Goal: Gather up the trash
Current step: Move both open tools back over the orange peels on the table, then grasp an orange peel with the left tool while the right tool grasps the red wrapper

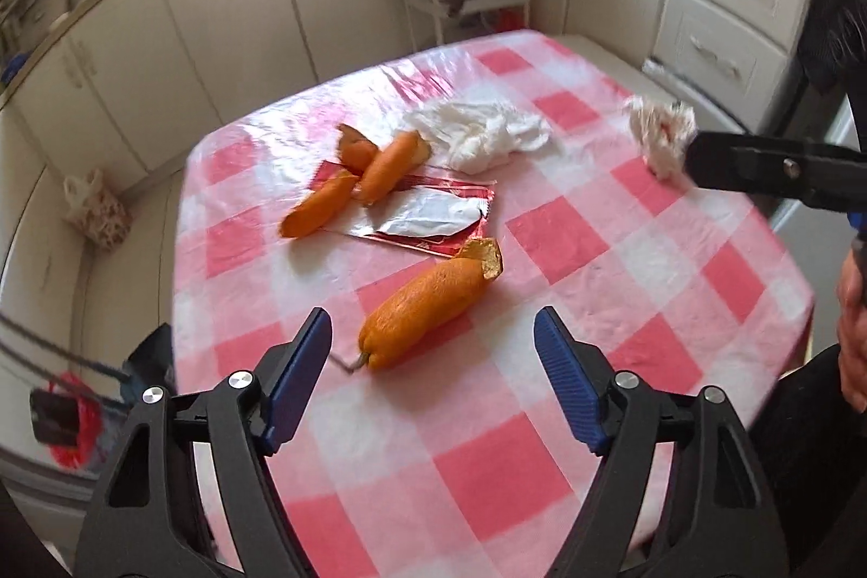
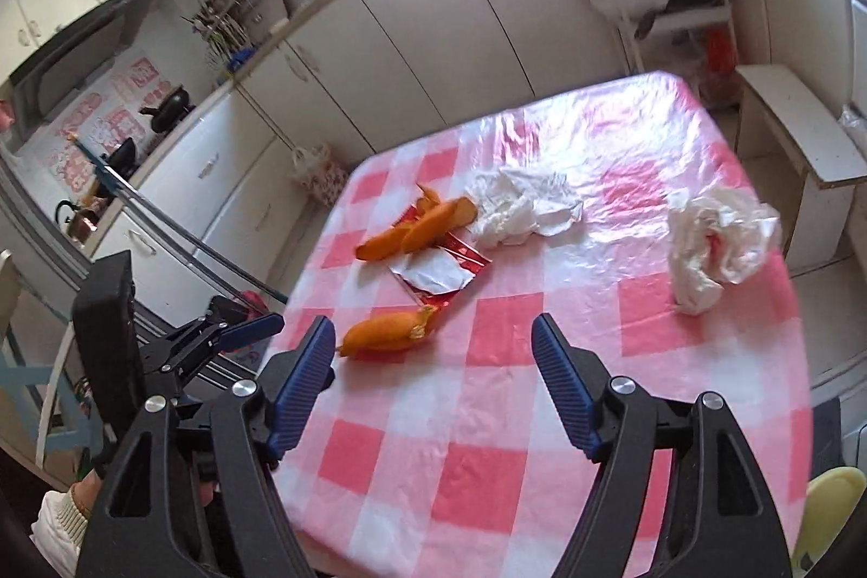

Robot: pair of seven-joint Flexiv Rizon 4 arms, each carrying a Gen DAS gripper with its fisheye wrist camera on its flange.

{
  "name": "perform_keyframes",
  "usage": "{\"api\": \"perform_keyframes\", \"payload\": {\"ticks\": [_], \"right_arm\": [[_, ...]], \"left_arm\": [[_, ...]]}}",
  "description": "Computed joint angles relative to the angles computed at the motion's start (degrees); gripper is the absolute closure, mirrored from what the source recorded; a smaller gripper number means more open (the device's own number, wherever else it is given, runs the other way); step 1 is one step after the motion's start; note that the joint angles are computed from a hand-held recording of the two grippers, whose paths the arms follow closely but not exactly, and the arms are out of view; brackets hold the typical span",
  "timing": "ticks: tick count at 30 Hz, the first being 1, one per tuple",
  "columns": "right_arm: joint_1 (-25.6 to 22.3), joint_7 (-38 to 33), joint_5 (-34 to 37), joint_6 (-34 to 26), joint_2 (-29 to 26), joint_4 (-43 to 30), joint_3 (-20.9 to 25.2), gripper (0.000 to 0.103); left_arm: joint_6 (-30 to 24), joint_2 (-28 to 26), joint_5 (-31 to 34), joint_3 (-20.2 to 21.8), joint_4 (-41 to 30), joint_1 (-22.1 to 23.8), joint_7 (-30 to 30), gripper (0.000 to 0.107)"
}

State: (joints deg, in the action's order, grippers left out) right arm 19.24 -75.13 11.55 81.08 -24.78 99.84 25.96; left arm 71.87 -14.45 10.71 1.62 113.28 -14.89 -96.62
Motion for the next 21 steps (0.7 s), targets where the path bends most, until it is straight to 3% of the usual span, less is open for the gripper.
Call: {"api": "perform_keyframes", "payload": {"ticks": [2, 5, 9, 12, 18, 21], "right_arm": [[1.2, 1.3, -1.0, -2.2, -2.0, -2.1, -1.0, 0.031], [1.9, 1.2, -1.7, -5.1, -4.1, -4.7, -1.4, 0.031], [4.5, 0.8, -5.6, -9.1, -7.0, -9.2, -3.8, 0.031], [6.8, -0.3, -9.0, -11.3, -9.2, -12.3, -5.7, 0.031], [11.0, -3.6, -15.3, -16.3, -14.1, -18.5, -8.5, 0.029], [15.1, -3.3, -20.9, -16.3, -14.6, -17.8, -13.0, 0.026]], "left_arm": [[-1.0, -3.4, -0.7, -1.0, -2.4, 0.9, 3.3, 0.040], [-1.3, -7.1, -1.5, 0.0, -4.6, 0.5, 3.5, 0.060], [-5.0, -5.2, -8.0, -2.5, -2.9, 3.5, 8.6, 0.086], [-5.7, -1.2, -10.0, -2.3, 0.9, 4.3, 11.2, 0.089], [-0.6, 6.1, -20.1, -2.9, 10.6, 7.8, 16.2, 0.089], [0.5, 7.1, -23.5, -2.7, 12.2, 8.7, 16.8, 0.089]]}}
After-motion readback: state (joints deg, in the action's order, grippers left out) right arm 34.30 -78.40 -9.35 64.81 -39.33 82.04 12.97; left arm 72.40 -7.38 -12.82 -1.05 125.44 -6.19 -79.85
